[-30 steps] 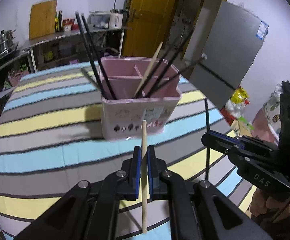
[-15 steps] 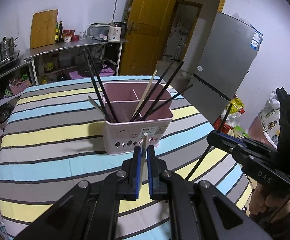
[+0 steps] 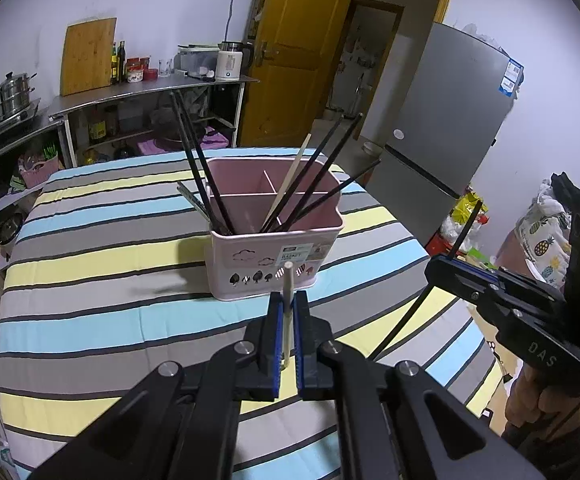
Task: Organize utensils
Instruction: 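Lift both held chopsticks and lower them into the pink basket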
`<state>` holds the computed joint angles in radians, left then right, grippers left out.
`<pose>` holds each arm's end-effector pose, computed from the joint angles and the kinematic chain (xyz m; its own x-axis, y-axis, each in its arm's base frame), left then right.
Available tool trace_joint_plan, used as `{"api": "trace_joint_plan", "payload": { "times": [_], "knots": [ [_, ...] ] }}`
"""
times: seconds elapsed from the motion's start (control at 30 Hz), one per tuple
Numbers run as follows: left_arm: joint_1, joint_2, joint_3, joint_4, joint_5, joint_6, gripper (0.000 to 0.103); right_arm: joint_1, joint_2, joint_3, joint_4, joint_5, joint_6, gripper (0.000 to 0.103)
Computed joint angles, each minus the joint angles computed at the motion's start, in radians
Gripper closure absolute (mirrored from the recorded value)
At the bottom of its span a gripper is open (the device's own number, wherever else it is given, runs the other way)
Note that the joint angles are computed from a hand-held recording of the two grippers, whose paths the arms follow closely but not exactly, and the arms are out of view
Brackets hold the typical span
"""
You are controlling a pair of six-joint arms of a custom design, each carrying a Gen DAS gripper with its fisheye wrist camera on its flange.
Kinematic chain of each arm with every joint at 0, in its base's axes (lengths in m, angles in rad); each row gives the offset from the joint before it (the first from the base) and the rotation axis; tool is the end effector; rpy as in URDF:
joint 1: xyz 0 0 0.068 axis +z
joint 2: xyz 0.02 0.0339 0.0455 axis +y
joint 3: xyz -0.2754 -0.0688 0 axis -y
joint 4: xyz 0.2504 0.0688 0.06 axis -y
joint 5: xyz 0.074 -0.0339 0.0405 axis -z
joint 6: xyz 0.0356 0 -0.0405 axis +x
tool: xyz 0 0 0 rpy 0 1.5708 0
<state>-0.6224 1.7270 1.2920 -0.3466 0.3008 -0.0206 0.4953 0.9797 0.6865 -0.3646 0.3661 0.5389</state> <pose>0.3122 -0.2370 0.2584 -0.5872 0.3971 -0.7053 0.7157 0.6617 -0.2233 0.1895 0.0879 0.2617 -0.5615 0.2413 -0.7915 0.1091 0.9698 0.2183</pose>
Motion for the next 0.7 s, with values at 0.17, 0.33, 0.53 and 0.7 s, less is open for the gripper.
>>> {"api": "trace_joint_plan", "payload": {
  "times": [0.17,0.33,0.53,0.7],
  "knots": [
    [0.007,-0.027,-0.009,0.0,0.012,-0.002,0.098,0.006,-0.006,0.011,0.004,0.014,-0.007,0.098],
    [0.021,-0.044,0.015,-0.019,0.025,0.002,0.098,0.002,-0.002,0.039,0.014,0.027,-0.025,0.098],
    [0.034,-0.036,0.114,-0.065,0.021,0.008,0.098,-0.019,0.018,0.107,0.033,0.044,-0.083,0.098],
    [0.043,-0.009,0.221,-0.097,0.015,0.015,0.098,-0.052,0.065,0.188,0.07,0.046,-0.145,0.098]
  ]
}}
